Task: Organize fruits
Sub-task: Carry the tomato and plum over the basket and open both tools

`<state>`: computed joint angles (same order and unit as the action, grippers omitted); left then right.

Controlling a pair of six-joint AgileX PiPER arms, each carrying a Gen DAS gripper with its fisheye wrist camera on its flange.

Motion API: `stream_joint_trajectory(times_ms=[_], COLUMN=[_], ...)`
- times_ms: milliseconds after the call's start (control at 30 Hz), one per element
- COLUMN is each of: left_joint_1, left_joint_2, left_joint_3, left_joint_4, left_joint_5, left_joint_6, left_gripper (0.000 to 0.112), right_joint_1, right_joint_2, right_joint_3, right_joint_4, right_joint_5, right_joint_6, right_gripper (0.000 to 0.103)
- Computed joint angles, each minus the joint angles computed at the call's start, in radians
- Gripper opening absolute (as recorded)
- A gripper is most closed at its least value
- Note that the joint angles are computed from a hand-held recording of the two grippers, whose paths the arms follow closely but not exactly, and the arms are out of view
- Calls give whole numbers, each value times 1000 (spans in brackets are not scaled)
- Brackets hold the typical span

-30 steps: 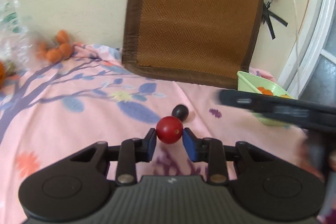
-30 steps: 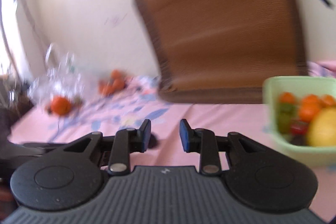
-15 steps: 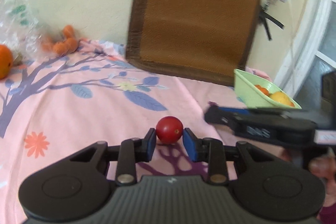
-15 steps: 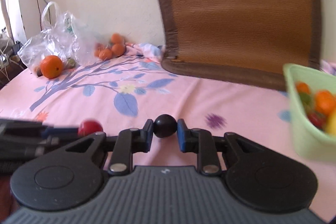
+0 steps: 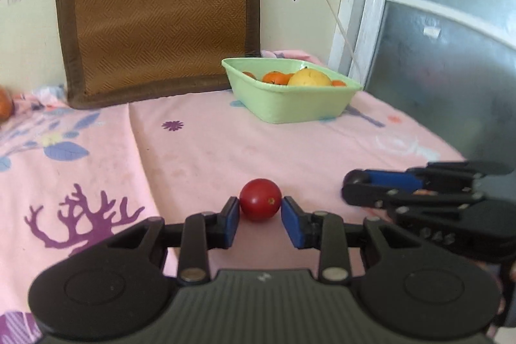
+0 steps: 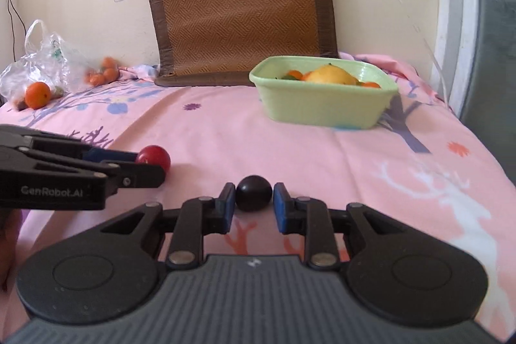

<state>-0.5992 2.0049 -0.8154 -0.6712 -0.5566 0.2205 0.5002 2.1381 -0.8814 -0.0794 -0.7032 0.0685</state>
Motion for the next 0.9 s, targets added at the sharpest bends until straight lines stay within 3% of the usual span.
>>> stream_joint_trajectory(times_ms=[67,200,367,433,500,600,733,900], left_joint_1=[-23,-25,-14,-20,-25,-8,37,92], left_joint_2=[2,-13,-6,0,6,-1,-13,1], left_joint_3=[-6,8,-16,-25,-33,-28,-65,-218], left_joint_4=[-89,-130,-124,-118,-119,-36,70,49], left_joint_5=[-16,-26,8,11,11,32,102,203], left_joint_6=[75,95,106,119,131,42,-56,29], left_gripper=[38,50,46,37,30,30,30,30], right_joint_1=[-3,8,-8,-6,-5,-11,-51,-101], right_joint_2=[7,13,6,7,9,11,12,9], right_joint_3=[-22,-36,-4,-6,-9,-10,-9,-57], right_joint_4=[-16,-3,-29,-24,-22,-32,-129,-187], right_joint_5=[27,37,5,7,9,6,-25,-66], right_joint_6=[20,-3,26,20,15,33,152,239], right_gripper=[39,45,46,46,43,26,26,26])
